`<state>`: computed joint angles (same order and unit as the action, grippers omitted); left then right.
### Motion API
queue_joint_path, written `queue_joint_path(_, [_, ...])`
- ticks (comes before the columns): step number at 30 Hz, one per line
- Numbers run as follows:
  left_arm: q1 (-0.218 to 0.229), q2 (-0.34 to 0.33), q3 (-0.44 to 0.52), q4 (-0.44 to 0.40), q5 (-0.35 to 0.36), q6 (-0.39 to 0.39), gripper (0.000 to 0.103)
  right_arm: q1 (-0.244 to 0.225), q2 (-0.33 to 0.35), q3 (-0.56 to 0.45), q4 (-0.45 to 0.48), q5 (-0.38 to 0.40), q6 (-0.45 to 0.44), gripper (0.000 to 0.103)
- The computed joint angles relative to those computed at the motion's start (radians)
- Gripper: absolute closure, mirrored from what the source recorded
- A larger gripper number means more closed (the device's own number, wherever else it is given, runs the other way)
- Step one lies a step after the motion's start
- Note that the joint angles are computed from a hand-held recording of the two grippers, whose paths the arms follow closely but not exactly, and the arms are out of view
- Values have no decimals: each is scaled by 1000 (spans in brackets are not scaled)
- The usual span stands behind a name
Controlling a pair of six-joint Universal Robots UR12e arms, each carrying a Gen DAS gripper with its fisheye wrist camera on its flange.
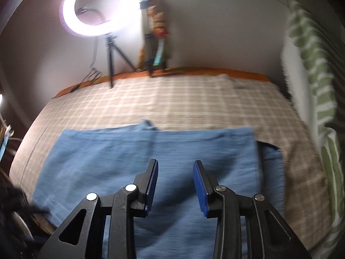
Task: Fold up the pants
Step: 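Open both grippers and release the folded jeans onto the bed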
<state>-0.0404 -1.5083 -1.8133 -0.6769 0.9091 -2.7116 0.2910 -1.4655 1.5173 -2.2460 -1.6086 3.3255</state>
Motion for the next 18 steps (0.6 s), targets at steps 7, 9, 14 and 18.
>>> queue_joint_path(7, [86,26,-66,36,129,-130,65,45,54,-30,2,44,-2,62])
queue_joint_path(9, [94,33,-86,37,161,-148,65,58,70,-46,4,66,-4,62])
queue_joint_path(14, [109,34,-114,15,200,-185,65,92,123,-116,31,149,-38,60])
queue_joint_path(18, [125,36,-129,33,174,-210,65,123,178,-195,84,208,-75,56])
